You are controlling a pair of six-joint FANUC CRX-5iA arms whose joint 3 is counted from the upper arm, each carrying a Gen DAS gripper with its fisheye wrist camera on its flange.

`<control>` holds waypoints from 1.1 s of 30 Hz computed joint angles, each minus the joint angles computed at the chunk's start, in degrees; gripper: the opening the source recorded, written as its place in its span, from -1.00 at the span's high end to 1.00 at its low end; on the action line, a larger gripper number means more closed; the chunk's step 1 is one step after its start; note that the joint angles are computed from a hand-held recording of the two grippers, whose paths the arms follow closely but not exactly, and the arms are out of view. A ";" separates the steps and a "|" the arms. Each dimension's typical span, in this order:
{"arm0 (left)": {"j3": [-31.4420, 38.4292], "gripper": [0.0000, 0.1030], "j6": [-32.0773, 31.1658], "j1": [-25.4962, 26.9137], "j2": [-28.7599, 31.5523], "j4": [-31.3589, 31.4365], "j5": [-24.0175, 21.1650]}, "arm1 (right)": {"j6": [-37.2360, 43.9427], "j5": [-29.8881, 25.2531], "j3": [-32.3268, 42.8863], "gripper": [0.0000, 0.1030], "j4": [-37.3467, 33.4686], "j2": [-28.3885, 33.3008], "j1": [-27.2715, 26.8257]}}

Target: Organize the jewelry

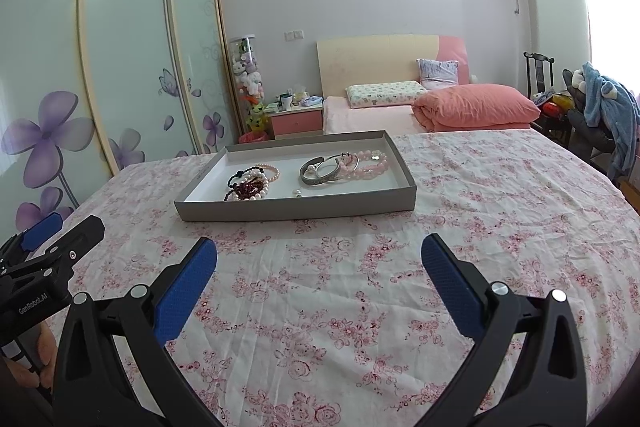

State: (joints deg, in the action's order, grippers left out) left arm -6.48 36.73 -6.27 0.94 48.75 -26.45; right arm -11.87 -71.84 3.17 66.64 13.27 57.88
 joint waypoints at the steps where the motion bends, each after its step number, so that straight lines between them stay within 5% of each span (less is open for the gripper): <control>1: 0.06 -0.92 0.08 -0.03 0.05 -0.13 -0.07 | 0.04 0.03 0.22 -0.97 -0.06 0.19 -0.08; 33: 0.74 -0.92 1.68 0.07 0.70 -1.84 -1.25 | -0.68 0.37 -0.34 -0.97 -0.54 0.03 -0.18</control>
